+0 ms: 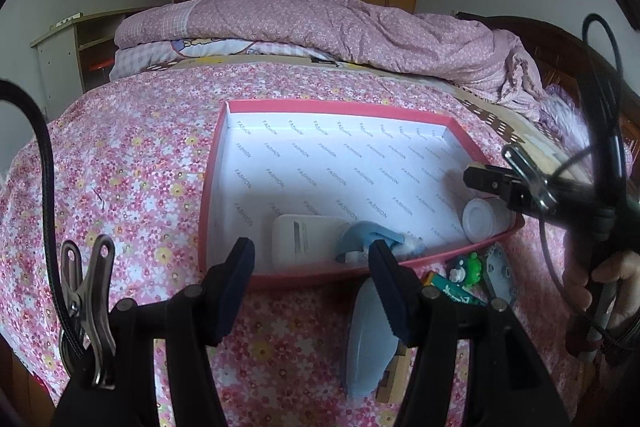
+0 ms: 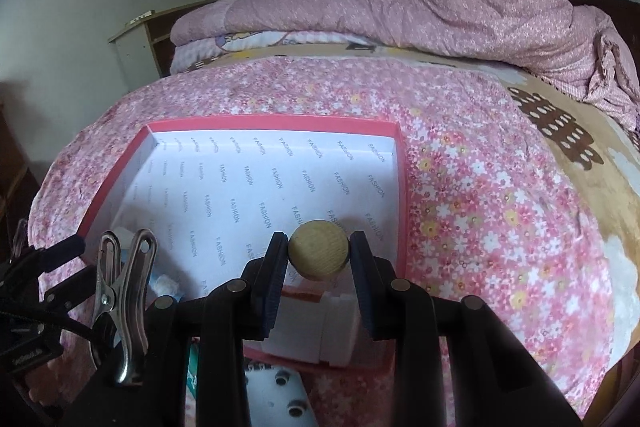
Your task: Organize rigid objects
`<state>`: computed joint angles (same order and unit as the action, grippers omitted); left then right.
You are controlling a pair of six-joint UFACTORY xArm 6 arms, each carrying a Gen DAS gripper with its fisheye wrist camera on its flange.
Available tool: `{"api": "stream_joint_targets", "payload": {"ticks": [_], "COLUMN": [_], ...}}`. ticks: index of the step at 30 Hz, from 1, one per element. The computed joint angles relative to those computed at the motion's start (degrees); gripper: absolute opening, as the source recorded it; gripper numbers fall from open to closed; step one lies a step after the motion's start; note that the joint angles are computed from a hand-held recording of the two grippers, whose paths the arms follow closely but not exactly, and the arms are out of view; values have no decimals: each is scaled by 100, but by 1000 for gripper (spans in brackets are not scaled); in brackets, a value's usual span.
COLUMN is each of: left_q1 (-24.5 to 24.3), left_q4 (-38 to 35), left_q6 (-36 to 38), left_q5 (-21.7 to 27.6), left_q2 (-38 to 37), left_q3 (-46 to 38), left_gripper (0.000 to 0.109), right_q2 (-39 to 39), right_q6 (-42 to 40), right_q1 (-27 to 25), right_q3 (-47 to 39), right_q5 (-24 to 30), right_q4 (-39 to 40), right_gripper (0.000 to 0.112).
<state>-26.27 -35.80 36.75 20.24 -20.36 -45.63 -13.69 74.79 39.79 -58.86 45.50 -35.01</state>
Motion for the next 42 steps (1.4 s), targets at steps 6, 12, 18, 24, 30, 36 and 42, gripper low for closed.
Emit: {"api": "stream_joint_targets", "payload": {"ticks": [6, 12, 18, 24, 30, 36, 42], "left_q1": [3, 48, 178, 360, 583, 589, 411], "left_q4": [4, -1, -78, 232, 244, 365, 832], "left_q6": [-13, 16, 173, -51, -70, -142, -404], "left_q5": [12, 233, 592, 850, 1246, 1326, 995], "left_q2": [-3, -163, -630, -1107, -1546, -1792, -1991], "left_q3": [-3, 21, 240, 666, 1010, 1201, 1451], "left_gripper": [63, 63, 63, 63, 63, 63, 63], "right_q2": [-37, -263, -666, -951, -1093, -1123, -1162], "right_q6": [147, 423, 817, 1113, 940, 867, 645], "right_q1": [71, 302, 752, 1217, 1769, 2237, 2493], "right_q3": [-57, -15, 164, 412, 594, 689, 845], "right_q5": [134, 377, 593, 682, 837, 1050, 742], "right_q4": [-177, -315, -595, -585, -337, 3, 228], "right_gripper": [33, 35, 43, 46, 46, 46, 46]}}
